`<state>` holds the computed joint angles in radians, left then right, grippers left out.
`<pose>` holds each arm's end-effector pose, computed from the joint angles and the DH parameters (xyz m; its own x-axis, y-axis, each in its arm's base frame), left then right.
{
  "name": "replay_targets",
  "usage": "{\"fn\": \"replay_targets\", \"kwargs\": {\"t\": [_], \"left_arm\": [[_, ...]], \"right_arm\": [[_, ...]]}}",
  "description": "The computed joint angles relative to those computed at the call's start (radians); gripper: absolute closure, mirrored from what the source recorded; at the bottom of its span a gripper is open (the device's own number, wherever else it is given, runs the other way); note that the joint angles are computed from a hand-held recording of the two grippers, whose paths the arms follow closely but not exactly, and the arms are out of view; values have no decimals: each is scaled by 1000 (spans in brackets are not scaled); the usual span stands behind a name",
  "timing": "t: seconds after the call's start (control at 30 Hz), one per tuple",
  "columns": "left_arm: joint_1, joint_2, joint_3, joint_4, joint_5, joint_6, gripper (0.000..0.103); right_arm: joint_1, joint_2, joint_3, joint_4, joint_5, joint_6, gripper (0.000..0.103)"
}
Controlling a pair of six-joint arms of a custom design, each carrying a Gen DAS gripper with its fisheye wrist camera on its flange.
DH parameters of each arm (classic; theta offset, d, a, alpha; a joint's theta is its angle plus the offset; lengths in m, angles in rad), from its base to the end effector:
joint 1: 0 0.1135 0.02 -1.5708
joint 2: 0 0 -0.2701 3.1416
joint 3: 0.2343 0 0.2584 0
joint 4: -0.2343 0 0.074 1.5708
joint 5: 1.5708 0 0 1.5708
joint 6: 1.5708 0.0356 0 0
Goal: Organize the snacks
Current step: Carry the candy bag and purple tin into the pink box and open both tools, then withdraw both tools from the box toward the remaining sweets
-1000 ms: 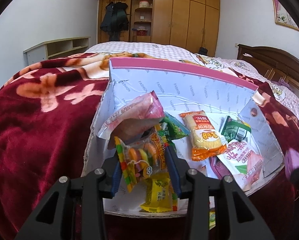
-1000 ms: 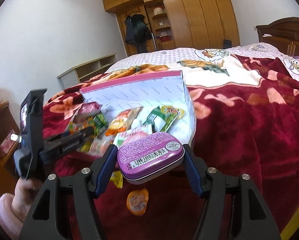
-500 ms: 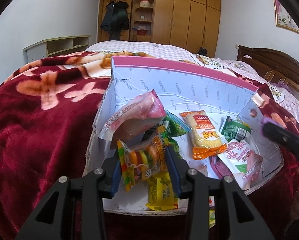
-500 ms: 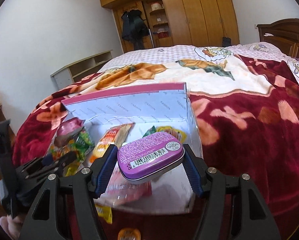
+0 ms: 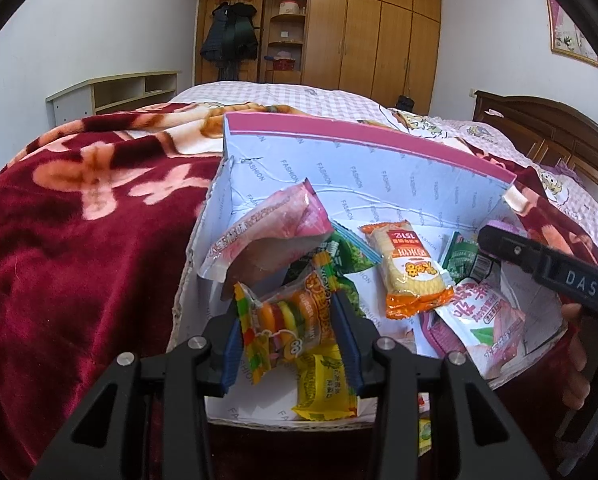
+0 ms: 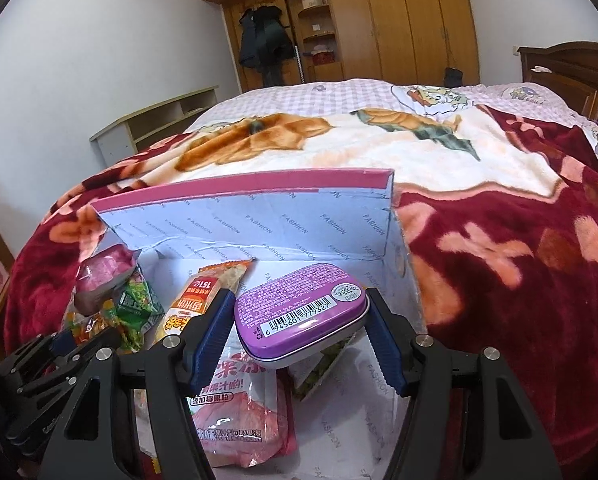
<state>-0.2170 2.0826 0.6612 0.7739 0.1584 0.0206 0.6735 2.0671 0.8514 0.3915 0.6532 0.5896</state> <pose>0.3270 -0.0778 0.0435 -0.5820 0.1492 -0.7994 0.3475 0.9344 -0.0787 0.2962 0.2087 0.0611 -0.5729 0.1078 -0.8125 0.1755 0.9845 0.0069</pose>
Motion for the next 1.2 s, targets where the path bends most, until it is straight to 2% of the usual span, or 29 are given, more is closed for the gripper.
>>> {"fn": "replay_targets", "kwargs": {"t": [0.03,0.1,0.17,0.2,0.3,0.4,0.57,0.7,1.2], "left_arm": [[0,-1,-2,2,4,-1,57],[-2,-1,-7,10,4,0,48],[-2,-3,-11,14,15,0,38],[0,-6,-9,5,29,2,33],[-12,-20,-16,-10,30,7,25],[-18,-35,-37,2,21,13,24],[6,-82,-92,24,87,12,23],[19,-130,-139,46,101,8,14],[28,-237,-299,84,140,38,14]], "right_arm": [[0,2,-6,17,-7,-4,37],[7,6,-19,47,-5,-9,34],[19,3,-37,82,8,-18,22],[26,0,-43,94,15,-20,20],[45,-19,-53,88,29,-23,19],[71,-54,-74,74,34,-14,19],[128,-99,-118,71,83,14,19],[174,-127,-149,62,117,56,19],[356,-163,-220,-29,245,239,19]]}}
